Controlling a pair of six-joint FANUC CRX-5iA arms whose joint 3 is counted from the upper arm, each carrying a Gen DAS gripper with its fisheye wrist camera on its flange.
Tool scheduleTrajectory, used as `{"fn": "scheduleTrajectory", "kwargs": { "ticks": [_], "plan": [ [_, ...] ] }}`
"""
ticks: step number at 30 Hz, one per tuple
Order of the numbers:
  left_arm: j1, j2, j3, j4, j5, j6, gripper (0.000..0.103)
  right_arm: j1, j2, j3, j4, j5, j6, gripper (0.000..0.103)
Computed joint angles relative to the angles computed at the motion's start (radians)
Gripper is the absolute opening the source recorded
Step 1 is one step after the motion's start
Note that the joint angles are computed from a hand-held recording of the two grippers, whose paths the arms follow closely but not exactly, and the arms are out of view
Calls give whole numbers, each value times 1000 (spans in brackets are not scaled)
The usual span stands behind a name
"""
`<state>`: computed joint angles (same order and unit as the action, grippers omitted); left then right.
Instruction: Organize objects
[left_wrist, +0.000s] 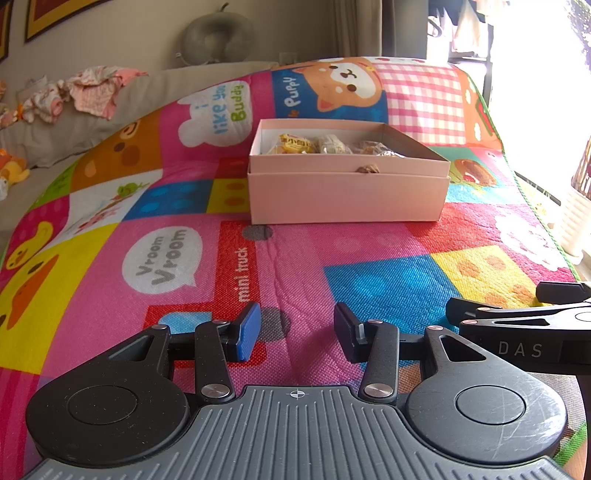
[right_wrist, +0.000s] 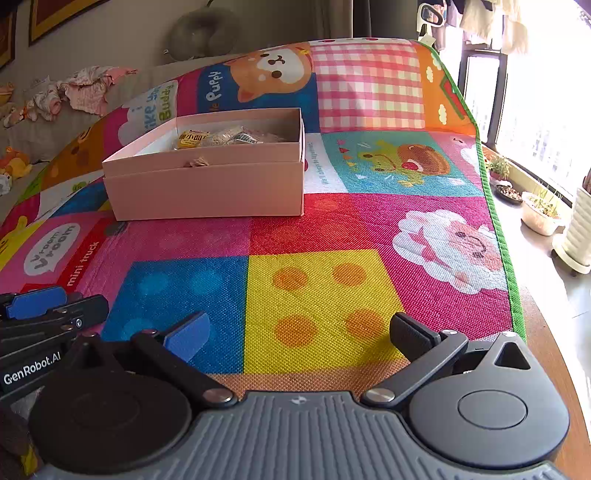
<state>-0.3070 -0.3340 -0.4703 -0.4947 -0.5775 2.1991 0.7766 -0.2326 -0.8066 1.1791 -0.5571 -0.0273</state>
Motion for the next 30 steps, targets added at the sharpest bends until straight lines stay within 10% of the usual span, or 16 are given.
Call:
{"fn": "scheduleTrajectory", "kwargs": {
  "ticks": [30],
  "plan": [
    [9,-8,-9,15,7,-15,48,0,1,0,0,1,-1,103]
  ]
}}
